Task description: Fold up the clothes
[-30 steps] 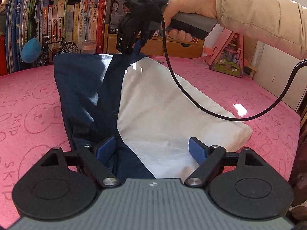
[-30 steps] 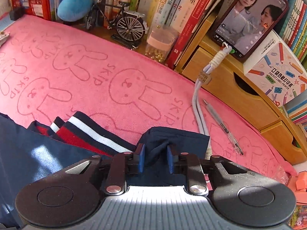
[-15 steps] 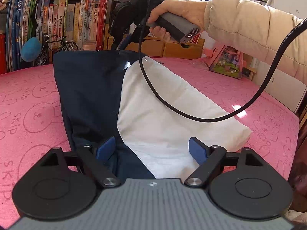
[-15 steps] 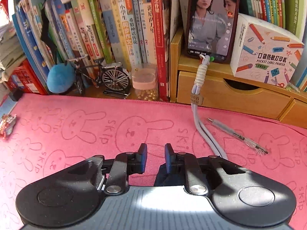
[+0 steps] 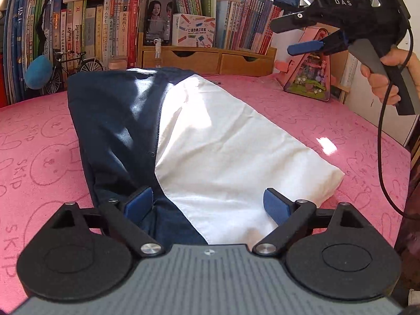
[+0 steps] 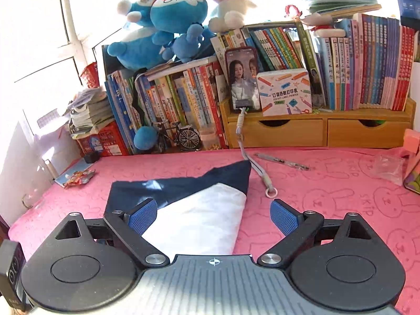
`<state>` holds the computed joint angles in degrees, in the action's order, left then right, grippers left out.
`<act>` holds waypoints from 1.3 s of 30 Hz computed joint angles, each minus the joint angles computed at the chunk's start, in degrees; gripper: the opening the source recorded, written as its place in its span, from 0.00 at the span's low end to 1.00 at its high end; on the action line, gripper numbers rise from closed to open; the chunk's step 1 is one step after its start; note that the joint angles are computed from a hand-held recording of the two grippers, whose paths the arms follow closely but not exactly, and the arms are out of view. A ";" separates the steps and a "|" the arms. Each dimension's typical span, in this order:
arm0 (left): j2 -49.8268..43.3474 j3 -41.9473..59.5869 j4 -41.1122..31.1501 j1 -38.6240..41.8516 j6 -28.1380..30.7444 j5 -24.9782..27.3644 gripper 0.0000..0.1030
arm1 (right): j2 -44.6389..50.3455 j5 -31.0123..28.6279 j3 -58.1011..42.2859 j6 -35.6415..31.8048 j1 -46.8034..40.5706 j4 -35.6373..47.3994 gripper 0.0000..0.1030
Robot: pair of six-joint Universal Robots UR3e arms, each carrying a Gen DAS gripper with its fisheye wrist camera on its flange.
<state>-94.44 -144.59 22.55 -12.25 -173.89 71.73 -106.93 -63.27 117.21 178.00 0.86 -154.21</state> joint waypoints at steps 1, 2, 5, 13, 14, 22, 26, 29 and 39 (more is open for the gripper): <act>-0.32 0.36 -0.01 -0.72 0.08 1.01 0.90 | -3.73 -0.02 4.65 -1.86 -0.63 -0.05 0.94; -0.81 0.84 0.12 -1.87 0.05 2.68 0.90 | -7.74 0.05 9.16 -3.83 -1.43 0.34 0.95; -2.36 2.39 0.40 -5.53 -0.01 8.02 0.91 | -14.80 -1.31 19.04 -8.83 0.09 0.76 0.95; -5.01 4.16 1.79 -10.15 -0.60 15.49 0.92 | -7.48 -5.96 30.16 -7.07 8.98 -20.94 1.00; -5.22 4.19 2.01 -10.49 -0.70 16.04 0.92 | -5.86 -6.09 30.25 -6.35 9.27 -22.94 1.00; -6.28 5.48 1.42 -12.32 -0.78 19.11 0.94 | -2.27 -8.57 28.81 -8.15 13.14 -21.27 1.00; -6.19 5.62 1.05 -12.51 -0.68 19.39 0.95 | -10.54 0.26 32.07 -7.96 6.67 -15.16 1.00; -6.12 5.73 0.77 -12.58 -0.71 19.49 0.96 | -12.72 0.95 32.83 -6.14 5.45 -13.94 1.00; 10.12 -2.35 -7.59 -12.66 1.06 21.94 0.97 | -15.29 -1.91 33.55 -4.79 6.47 -13.60 1.00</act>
<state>-84.32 -146.94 14.96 -24.91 -172.84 93.67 -122.22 -65.17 150.75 173.21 7.33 -167.81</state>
